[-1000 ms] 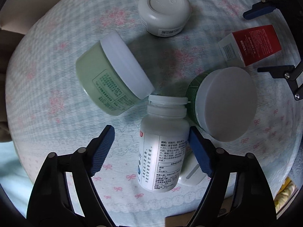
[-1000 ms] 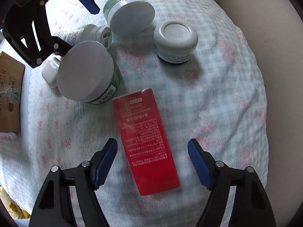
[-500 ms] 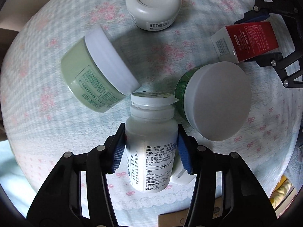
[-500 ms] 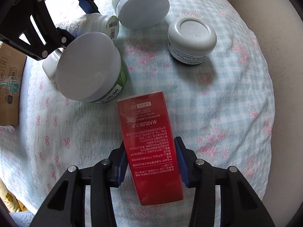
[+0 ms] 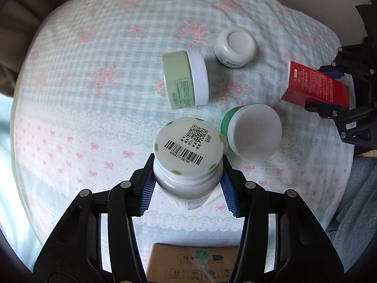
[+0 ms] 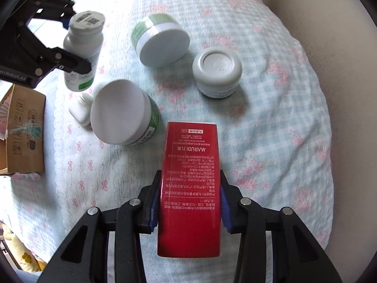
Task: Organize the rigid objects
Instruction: 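Carry the red box and pill bottle into the box and release both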
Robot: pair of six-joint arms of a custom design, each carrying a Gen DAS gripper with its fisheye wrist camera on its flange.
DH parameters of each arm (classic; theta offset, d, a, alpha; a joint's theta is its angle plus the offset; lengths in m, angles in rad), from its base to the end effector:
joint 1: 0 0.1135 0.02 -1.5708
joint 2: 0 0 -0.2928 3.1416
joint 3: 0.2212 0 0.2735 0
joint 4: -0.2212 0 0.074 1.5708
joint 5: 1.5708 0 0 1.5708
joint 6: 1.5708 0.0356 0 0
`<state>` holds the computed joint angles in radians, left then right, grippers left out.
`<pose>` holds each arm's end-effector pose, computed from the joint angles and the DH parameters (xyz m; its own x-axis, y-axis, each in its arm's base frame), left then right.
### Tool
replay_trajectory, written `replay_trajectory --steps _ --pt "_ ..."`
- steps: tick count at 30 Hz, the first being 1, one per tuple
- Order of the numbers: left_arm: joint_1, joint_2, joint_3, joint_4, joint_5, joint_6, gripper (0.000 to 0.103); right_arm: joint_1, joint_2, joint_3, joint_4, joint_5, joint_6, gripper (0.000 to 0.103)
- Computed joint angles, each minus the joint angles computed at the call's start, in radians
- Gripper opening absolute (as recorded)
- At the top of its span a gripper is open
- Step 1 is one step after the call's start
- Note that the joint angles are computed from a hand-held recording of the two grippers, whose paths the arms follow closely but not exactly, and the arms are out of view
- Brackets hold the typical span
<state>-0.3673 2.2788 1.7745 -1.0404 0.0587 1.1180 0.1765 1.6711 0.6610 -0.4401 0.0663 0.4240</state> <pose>0.4434 -0.1728 0.1500 -0.0845 0.9944 -0.0642 0.9964 0.0845 -0.0022 0.2517 0.0425 0.1020 -0.9596 0.2458 -0.1367 0.2496 0.9683 -0.0105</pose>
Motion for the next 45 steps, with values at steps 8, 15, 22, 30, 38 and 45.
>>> replay_trajectory --steps 8,15,22,30,38,45 --pt "0.12 -0.22 -0.097 -0.073 0.092 -0.236 0.047 0.032 -0.264 0.025 -0.206 0.017 0.058 0.038" --pt "0.289 -0.412 -0.116 -0.173 0.238 -0.414 0.047 0.091 -0.439 0.168 -0.391 0.005 0.121 0.038" --pt "0.535 -0.505 0.009 -0.32 0.295 -0.415 0.047 0.181 -0.43 0.388 -0.493 -0.014 0.119 0.038" --pt "0.881 -0.479 0.126 -0.431 0.359 -0.268 0.047 0.375 -0.304 0.584 -0.461 -0.023 0.165 0.038" --pt "1.117 -0.328 0.247 -0.498 0.403 -0.103 0.047 0.602 -0.089 0.79 -0.421 0.03 0.326 0.038" --pt "1.193 -0.135 0.395 -0.521 0.396 -0.022 0.047 0.705 0.171 1.06 -0.466 0.045 0.494 0.038"
